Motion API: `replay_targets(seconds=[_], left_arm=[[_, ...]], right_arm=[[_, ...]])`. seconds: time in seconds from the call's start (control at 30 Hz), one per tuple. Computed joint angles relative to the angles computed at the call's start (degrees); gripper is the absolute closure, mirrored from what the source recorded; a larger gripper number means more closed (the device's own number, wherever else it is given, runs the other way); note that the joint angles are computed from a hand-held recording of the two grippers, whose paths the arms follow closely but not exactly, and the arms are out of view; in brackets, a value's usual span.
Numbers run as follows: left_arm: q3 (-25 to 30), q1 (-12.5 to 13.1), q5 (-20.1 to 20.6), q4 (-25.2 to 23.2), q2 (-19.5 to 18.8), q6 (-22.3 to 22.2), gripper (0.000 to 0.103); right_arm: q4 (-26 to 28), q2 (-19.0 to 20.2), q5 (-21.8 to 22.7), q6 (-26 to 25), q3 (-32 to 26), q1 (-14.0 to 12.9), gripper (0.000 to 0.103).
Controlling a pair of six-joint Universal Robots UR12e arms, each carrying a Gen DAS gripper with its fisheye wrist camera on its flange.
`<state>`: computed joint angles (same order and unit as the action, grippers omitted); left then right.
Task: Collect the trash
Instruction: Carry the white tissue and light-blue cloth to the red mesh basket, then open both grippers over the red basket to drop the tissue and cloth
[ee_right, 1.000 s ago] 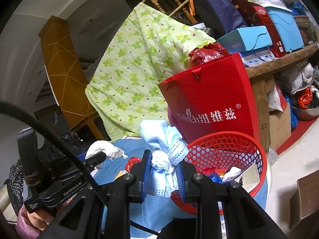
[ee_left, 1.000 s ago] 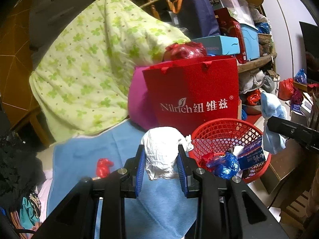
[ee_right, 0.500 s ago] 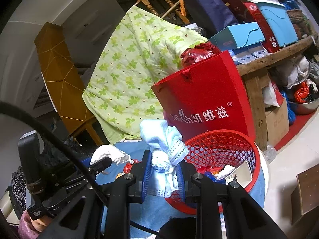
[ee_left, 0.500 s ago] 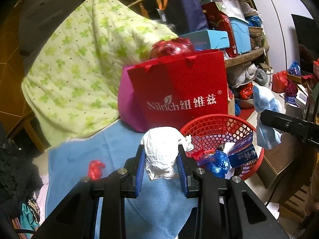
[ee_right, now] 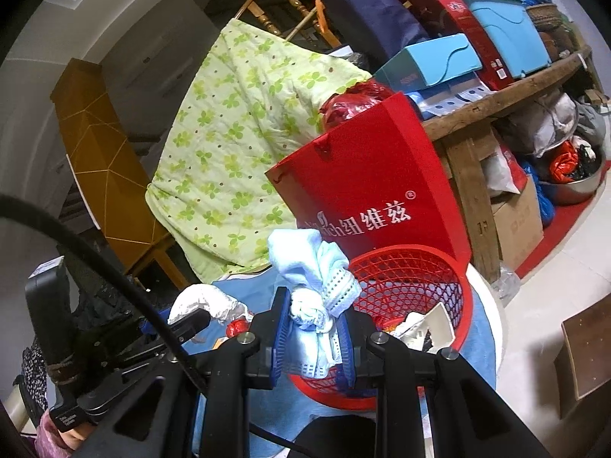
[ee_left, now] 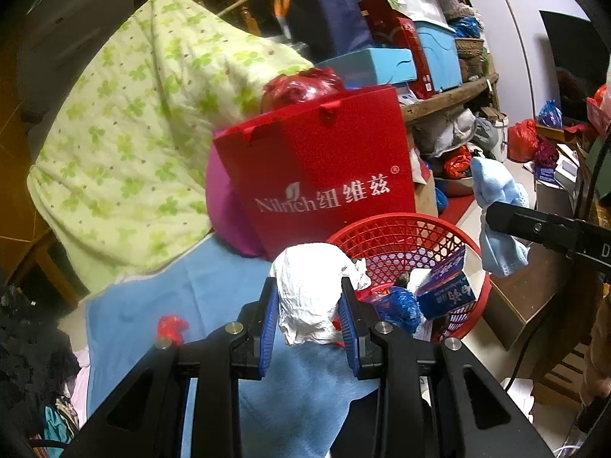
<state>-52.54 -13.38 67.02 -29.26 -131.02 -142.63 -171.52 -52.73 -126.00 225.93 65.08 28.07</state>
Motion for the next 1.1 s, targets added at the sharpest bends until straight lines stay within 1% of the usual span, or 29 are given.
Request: replay_targets(seconds=[0.27, 0.37, 0.4, 0.53, 0.6, 0.67, 0.7, 0.73, 0.77, 0.8, 0.83, 0.87, 0.9, 0.93, 0.97, 1.0, 1.03, 1.07, 1.1], left_arm=[[0.7, -0.65, -0.84, -1.47, -0.44, 1.4, 0.071], [2.4, -0.77, -2.26, -3.53, -1.32, 1.82, 0.071], [3.61, -0.81, -2.9, -5.29, -1.85, 1.82, 0.071], [10.29, -0.9, -6.19, -15.28, -4.82, 2.45, 0.07], [13.67, -1.05, -7.11, -19.1, -6.53, 2.14, 0.07], [17.08, -1.16, -8.05, -23.18, -8.3, 1.94, 0.068], [18.46, -1.18, -8.79, -24.89, -9.09, 2.01, 0.067], [20.37, -1.17, -9.71, -26.96, -10.19, 2.01, 0.065], [21.24, -1.21, -9.87, -27.54, -10.79, 1.72, 0.058], [21.96, -1.29, -9.67, -27.59, -11.41, 1.13, 0.047], [22.37, -1.36, -9.01, -27.22, -11.89, 0.35, 0.041], [22.51, -1.34, -8.45, -26.94, -12.17, -0.41, 0.035], [22.73, -1.22, -8.05, -27.32, -12.4, -1.01, 0.035], [22.88, -0.98, -7.69, -28.12, -12.49, -1.38, 0.035], [22.41, -0.71, -7.54, -27.93, -12.29, -1.69, 0.035], [20.81, -0.16, -7.69, -26.41, -11.61, -1.97, 0.035], [18.76, 0.55, -7.94, -24.34, -10.77, -1.89, 0.035], [17.61, 1.0, -7.68, -22.98, -10.35, -1.68, 0.033], [15.8, 1.61, -6.58, -20.95, -9.7, -1.47, 0.032]], right_arm=[[-0.27, -1.01, -0.25, 2.83, 2.23, -0.48, 0.078], [-0.6, -1.32, 0.62, 4.17, 2.95, -1.03, 0.078], [-0.55, -1.39, 0.88, 4.66, 3.11, -1.21, 0.078], [-0.7, -1.81, 3.24, 8.14, 4.05, -2.89, 0.078], [0.7, -1.85, 4.69, 10.4, 3.94, -3.93, 0.078], [0.4, -1.6, 6.45, 12.06, 3.86, -4.87, 0.078], [0.64, -1.45, 6.83, 13.2, 3.75, -5.23, 0.075], [1.45, -1.24, 7.19, 14.74, 3.46, -5.63, 0.075], [1.69, -0.9, 8.12, 15.7, 3.11, -6.13, 0.075], [1.7, -0.48, 9.24, 16.29, 2.72, -6.6, 0.073], [1.89, -0.21, 9.84, 16.88, 2.45, -6.87, 0.071], [2.36, 0.13, 10.84, 17.82, 2.06, -7.2, 0.058], [2.93, 0.38, 11.97, 18.92, 1.75, -7.49, 0.034], [2.38, 0.67, 12.51, 19.76, 1.6, -7.56, 0.03], [-0.06, 1.11, 11.98, 19.28, 1.65, -7.24, 0.03], [-2.34, 1.42, 11.06, 17.36, 1.63, -6.76, 0.03], [-3.33, 1.56, 9.97, 15.14, 1.46, -6.17, 0.03], [-3.72, 1.62, 9.21, 12.99, 1.23, -5.71, 0.03], [-4.0, 1.69, 8.3, 10.45, 0.87, -5.12, 0.03]])
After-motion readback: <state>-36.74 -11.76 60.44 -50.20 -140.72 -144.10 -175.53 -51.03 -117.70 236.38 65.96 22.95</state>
